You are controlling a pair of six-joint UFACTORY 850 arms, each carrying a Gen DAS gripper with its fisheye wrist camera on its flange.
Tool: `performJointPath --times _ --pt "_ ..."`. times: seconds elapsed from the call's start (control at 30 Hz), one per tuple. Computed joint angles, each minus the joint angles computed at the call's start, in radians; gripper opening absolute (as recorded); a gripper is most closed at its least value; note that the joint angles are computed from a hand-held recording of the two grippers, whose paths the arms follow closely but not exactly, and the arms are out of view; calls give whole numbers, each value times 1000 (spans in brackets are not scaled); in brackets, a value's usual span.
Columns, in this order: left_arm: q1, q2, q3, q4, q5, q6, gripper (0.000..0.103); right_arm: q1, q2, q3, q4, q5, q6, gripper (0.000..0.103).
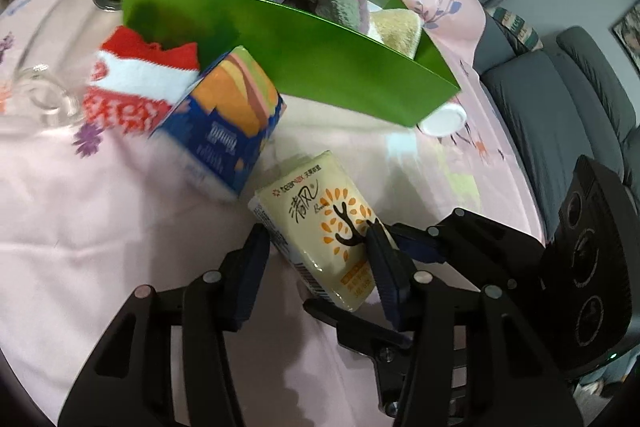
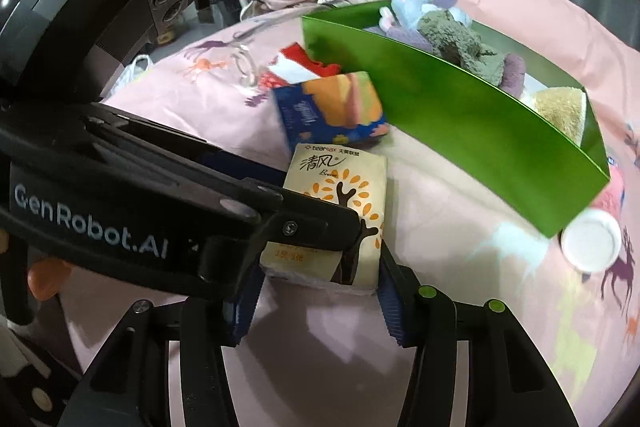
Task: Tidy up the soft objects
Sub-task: 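Grasp the cream tree-print tissue pack with the right gripper and lift it, then carry the tissue pack over the green box and release it inside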
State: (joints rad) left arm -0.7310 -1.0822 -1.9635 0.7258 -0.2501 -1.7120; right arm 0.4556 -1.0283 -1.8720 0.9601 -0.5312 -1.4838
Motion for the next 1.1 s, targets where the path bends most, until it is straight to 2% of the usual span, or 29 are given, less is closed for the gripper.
performJointPath --times 0.07,0.27,0.47,0.67,0.87,1.1 --pt "-17 33 47 100 -15 -96 49 0 34 59 65 4 -50 54" --pt "-52 102 124 240 -97 -240 49 14 120 189 237 13 -207 54" --pt "-82 188 231 430 -168 -449 49 36 183 252 339 6 -321 54" --pt "-104 240 298 520 -219 -564 49 59 230 301 398 7 -399 54" --pt "-116 277 329 548 -260 -569 49 70 257 323 466 2 -460 54" --pt "-108 281 296 538 -278 -475 49 63 267 318 552 -9 -527 54"
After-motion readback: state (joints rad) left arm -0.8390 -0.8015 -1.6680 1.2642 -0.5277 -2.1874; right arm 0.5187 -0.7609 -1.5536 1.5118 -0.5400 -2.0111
